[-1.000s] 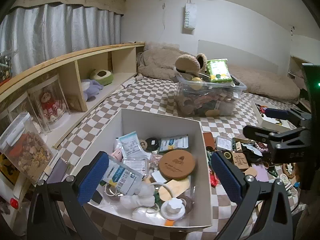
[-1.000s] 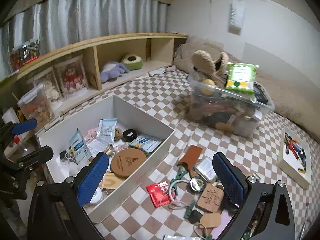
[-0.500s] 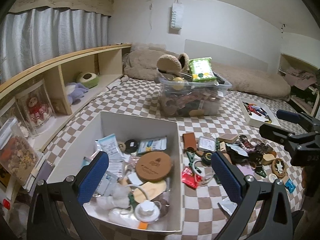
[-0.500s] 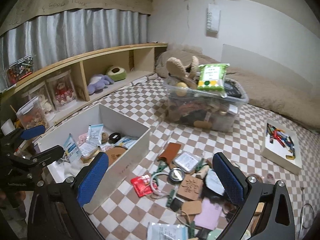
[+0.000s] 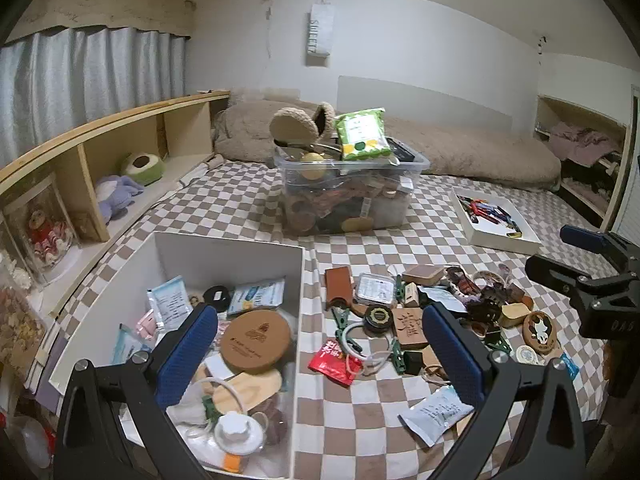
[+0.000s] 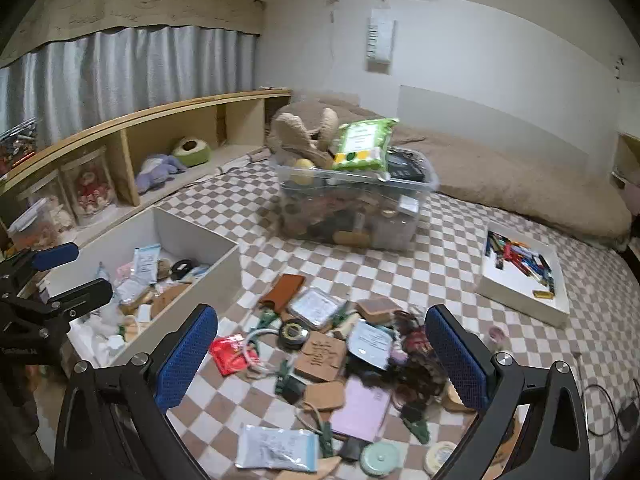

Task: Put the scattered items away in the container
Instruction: 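Withdraw both tools from the box back toward the scattered items, then move both tools down toward the remaining items on the bed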

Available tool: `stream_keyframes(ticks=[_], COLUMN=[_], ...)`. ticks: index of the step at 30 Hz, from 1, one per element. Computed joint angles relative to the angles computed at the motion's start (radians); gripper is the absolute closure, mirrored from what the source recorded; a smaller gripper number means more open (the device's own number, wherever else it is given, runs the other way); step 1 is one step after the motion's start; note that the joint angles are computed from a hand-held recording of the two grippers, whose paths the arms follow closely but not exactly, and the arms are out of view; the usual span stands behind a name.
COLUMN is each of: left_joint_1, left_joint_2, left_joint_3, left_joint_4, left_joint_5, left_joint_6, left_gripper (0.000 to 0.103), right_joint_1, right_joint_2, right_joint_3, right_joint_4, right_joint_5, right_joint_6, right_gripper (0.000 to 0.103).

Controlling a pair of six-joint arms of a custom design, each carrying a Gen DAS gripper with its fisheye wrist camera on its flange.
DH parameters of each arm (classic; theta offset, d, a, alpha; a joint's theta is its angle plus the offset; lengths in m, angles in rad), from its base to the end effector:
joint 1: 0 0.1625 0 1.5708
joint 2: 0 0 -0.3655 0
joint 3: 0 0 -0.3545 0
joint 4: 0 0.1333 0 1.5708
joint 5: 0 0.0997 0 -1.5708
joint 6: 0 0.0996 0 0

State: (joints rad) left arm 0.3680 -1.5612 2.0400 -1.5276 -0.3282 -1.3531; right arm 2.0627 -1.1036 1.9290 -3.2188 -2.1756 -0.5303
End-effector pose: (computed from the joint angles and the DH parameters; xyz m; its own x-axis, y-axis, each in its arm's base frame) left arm -0.2807 -0.3521 0.2871 -0.7196 -0.2028 -0.6641 0.4915 0.5268 -0.6935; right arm 0.3193 -0.4335 0.2457 -0.6328 -0.3216 0.7044 -0.7435 0.5066 -0.4366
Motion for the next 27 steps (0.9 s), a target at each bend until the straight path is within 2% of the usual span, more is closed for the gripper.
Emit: stream_keyframes(ticks=[4, 8, 16, 23, 27], left_joint_1=[0.015, 0.028, 0.045, 0.058, 0.067], left_joint_2=[0.029, 0.057, 0.112, 0.142, 0.171], left_joint_3=[0.013, 0.022, 0.019, 0.046, 0.049], left_joint_4=[-0.122, -0.198, -0.242, -0.413, -0.452], left_joint_5=[-0.003, 0.002, 0.035, 0.043, 0.047], left_joint_6=[0.088, 0.128, 0.149, 0.252, 0.250], left_gripper=[0.000, 0.000, 0.000, 0.000, 0.000], right_joint_1=[-0.020, -0.037, -0.080, -0.111, -0.126], right_joint_2=[-0.025, -0.050, -0.113, -0.132, -0.137], right_joint_3=[0.021, 0.046, 0.090, 0.115, 0.131], right_joint_4=[-0.016, -0.047, -0.075, -0.126, -0.147], right_joint_5=[-0.003, -0.009, 0.015, 0.016, 0.021], right_joint_6=[-0.002, -0.010, 0.005, -0.007, -0.019], right_gripper=[0.000, 0.000, 0.000, 0.000, 0.000])
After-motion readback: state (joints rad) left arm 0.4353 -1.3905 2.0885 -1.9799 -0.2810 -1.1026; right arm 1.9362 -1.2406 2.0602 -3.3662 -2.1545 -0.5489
